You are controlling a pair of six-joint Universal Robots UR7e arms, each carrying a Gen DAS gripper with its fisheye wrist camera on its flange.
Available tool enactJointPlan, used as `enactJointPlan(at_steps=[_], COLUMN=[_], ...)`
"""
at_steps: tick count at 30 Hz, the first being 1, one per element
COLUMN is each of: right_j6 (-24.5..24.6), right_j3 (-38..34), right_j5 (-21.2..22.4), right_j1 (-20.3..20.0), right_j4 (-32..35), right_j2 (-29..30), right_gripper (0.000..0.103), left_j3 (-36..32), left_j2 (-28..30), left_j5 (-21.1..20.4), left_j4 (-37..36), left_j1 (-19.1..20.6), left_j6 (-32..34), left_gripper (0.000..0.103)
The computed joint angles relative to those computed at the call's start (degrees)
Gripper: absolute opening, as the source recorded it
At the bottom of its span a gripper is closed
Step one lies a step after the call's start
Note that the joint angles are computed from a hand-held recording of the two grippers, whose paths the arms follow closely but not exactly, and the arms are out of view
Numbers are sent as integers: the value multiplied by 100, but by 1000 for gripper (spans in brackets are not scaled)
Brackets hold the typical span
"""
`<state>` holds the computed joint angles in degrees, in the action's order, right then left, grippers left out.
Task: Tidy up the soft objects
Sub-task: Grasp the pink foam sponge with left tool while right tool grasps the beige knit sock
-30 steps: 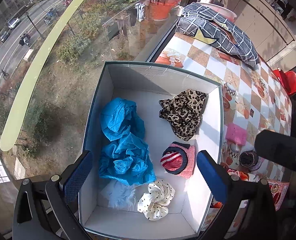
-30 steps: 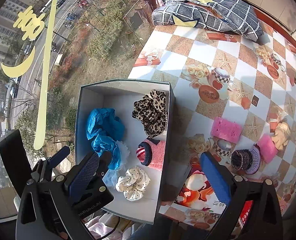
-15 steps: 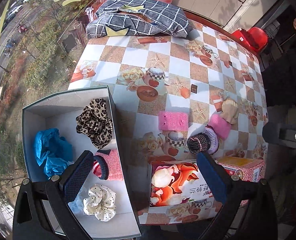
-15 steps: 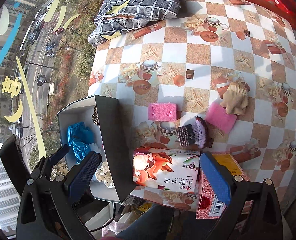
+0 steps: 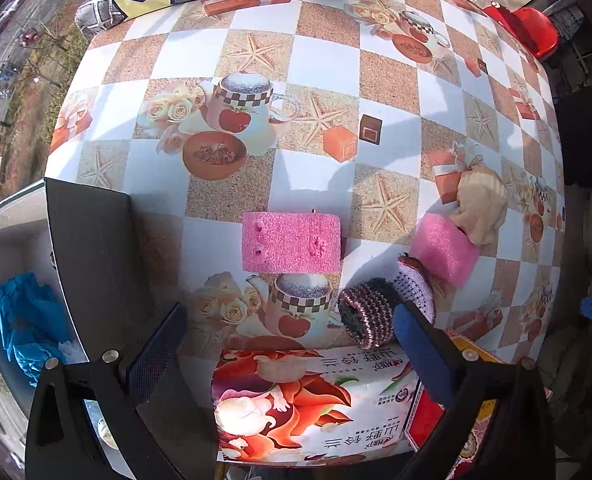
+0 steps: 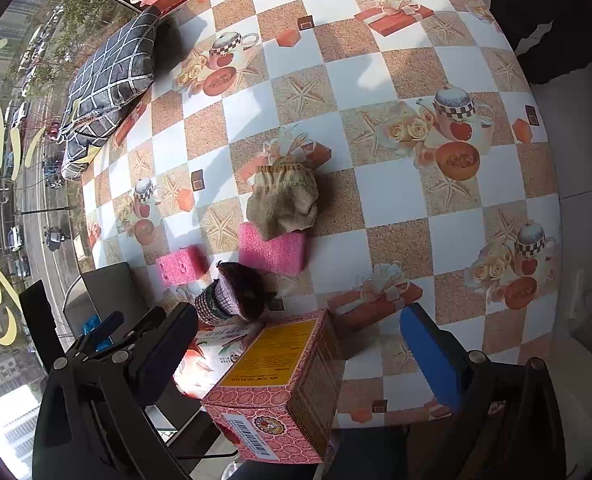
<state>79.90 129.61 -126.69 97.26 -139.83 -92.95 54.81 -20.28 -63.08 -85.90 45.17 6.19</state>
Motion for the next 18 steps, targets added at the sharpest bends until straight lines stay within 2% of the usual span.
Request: enactJointPlan(at_steps=[4,8,12,14,16,18], right_j6=[-609,-1184,-1459,-1530,-1748,-2043], right_j3=[165,114,28,-79,-183,-204], right_j5=[130,422,532,356,263,406], right_j1=[-431,-867,-1170,-1207,-1271,-1394], right_j4=[-667,-1032,-1128,-996,-908,-1025], right_j2=[160,425,604,695,795,870], right_gripper=[102,102,102,102,102,102], left_j3=[-63,-250,-415,-402,-418,-446], left_j2=[241,502,655,701,755,795], left_j5=[289,494,487,573,622,632], left_j4=[-88,-31,33,29,41,60], left_j1=[7,73,148,145,153,182], left_j6=[-108,-259,-418,-430,-440,-479], left_gripper=[103,103,103,103,103,103])
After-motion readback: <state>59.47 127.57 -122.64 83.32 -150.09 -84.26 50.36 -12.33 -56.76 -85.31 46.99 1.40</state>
